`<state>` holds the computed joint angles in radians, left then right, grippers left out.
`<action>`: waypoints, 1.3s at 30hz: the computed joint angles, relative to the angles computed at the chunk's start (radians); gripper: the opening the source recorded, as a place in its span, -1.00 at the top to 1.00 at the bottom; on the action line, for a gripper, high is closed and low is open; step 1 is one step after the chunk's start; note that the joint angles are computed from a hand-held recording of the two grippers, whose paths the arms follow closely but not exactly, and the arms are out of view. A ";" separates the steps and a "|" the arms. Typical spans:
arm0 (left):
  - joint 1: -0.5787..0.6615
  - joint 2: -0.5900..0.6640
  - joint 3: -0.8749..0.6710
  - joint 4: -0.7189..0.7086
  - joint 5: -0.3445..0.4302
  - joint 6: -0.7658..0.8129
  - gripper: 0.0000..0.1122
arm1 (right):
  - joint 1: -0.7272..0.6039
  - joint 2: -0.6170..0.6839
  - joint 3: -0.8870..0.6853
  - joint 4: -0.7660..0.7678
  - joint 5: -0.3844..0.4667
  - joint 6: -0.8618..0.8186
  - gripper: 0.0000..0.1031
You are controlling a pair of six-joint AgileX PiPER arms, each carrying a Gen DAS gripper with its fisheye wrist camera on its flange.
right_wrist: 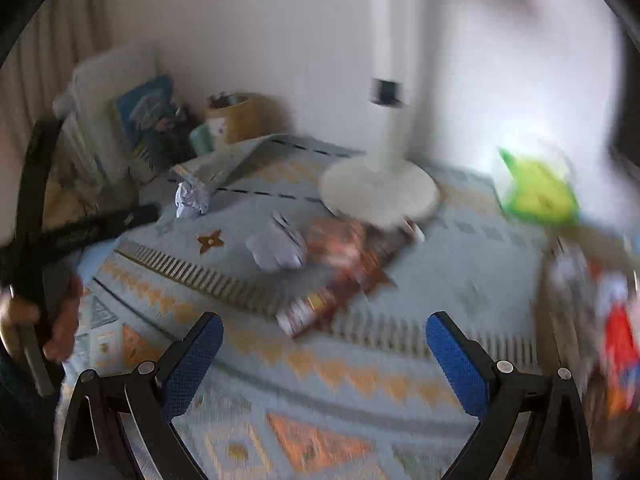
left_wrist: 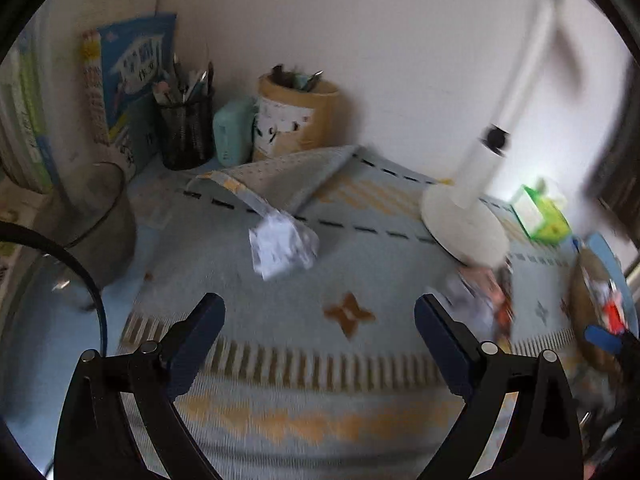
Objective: Organize objects
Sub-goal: 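Grasp a white paper ball with the left tool while the right tool grasps another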
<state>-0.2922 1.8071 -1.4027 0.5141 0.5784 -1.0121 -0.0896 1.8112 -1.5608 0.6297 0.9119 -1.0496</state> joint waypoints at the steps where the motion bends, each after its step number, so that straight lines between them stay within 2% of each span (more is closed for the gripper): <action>1: 0.027 0.040 -0.034 -0.031 -0.012 0.027 -0.71 | 0.038 0.021 -0.017 -0.029 -0.023 0.022 -0.97; 2: 0.035 0.062 -0.052 -0.034 -0.016 0.027 -0.71 | 0.072 0.046 -0.035 -0.048 -0.043 0.043 -0.97; 5: 0.049 0.182 -0.181 0.027 0.057 -0.020 -0.71 | 0.136 0.115 -0.064 -0.045 -0.105 0.040 -0.97; 8: 0.072 0.248 -0.240 0.035 0.055 -0.020 -0.65 | 0.180 0.192 -0.114 -0.106 -0.170 0.116 -0.94; 10: 0.080 0.266 -0.239 0.048 0.030 -0.028 -0.46 | 0.181 0.236 -0.153 -0.100 -0.163 0.132 -0.77; 11: 0.082 0.275 -0.247 0.048 0.037 -0.024 -0.23 | 0.176 0.255 -0.170 -0.083 -0.142 0.126 -0.69; 12: 0.092 0.281 -0.253 0.014 0.032 0.008 -0.11 | 0.175 0.267 -0.184 -0.082 -0.125 0.132 -0.57; 13: 0.103 0.271 -0.233 -0.032 -0.014 0.037 0.02 | 0.171 0.270 -0.192 -0.064 -0.115 0.119 -0.48; 15: 0.103 0.262 -0.219 -0.013 -0.031 0.019 0.09 | 0.172 0.271 -0.189 -0.058 -0.118 0.125 -0.07; 16: 0.099 0.254 -0.205 0.007 -0.038 0.000 0.12 | 0.173 0.279 -0.201 -0.063 -0.105 0.132 0.01; 21: 0.088 0.190 -0.103 0.176 -0.093 -0.203 0.13 | 0.131 0.235 -0.121 0.100 -0.148 0.009 0.03; 26: 0.065 0.142 -0.045 0.229 -0.098 -0.288 0.13 | 0.123 0.163 -0.026 0.158 -0.218 -0.052 0.04; 28: 0.030 0.094 0.003 0.239 -0.095 -0.303 0.13 | 0.086 0.119 0.001 0.199 -0.166 -0.072 0.05; 30: -0.047 0.025 0.066 0.317 -0.050 -0.382 0.13 | 0.022 0.061 0.042 0.267 -0.089 -0.117 0.05; 32: -0.110 -0.039 0.132 0.353 -0.041 -0.443 0.13 | -0.055 -0.013 0.104 0.321 -0.029 -0.176 0.05; 36: -0.280 -0.148 0.259 0.449 -0.025 -0.636 0.13 | -0.261 -0.119 0.209 0.364 0.109 -0.241 0.05; 39: -0.421 -0.176 0.321 0.508 -0.020 -0.778 0.13 | -0.437 -0.166 0.307 0.390 0.147 -0.323 0.05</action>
<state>-0.7128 1.6316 -1.0821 1.0219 0.5585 -1.7899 -0.5265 1.6450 -1.2540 1.0201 1.0590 -1.3728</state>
